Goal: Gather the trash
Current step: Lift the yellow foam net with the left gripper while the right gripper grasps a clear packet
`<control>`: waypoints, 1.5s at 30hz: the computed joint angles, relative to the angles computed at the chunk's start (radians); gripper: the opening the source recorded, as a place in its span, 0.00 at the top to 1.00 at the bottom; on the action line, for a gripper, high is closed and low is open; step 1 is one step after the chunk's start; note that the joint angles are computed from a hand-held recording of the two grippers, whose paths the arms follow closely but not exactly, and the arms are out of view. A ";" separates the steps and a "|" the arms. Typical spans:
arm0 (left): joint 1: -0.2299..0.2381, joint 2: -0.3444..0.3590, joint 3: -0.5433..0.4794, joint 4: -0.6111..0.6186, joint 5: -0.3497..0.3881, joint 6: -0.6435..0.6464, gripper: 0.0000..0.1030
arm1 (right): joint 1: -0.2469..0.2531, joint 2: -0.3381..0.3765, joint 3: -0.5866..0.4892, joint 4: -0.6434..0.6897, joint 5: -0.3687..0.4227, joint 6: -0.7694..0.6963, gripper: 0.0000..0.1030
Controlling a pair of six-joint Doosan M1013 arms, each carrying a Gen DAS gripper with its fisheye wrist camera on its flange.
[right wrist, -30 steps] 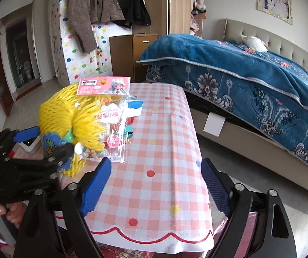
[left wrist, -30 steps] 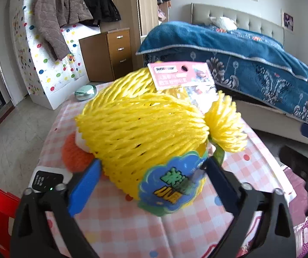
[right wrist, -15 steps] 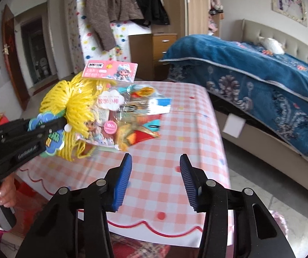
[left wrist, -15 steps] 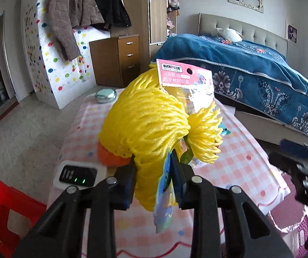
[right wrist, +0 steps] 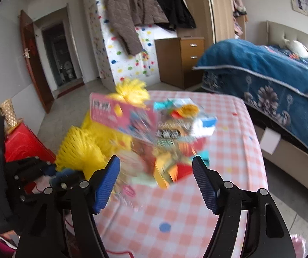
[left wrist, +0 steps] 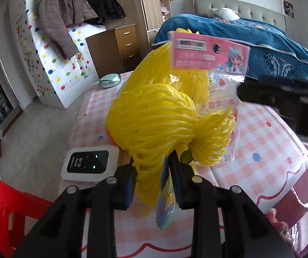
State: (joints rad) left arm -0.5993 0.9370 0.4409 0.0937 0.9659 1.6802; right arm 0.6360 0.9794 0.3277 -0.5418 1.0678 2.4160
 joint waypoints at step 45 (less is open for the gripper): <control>-0.162 -0.166 0.310 -0.561 -0.127 0.483 0.73 | 0.190 -0.485 0.840 -0.408 0.483 0.898 1.00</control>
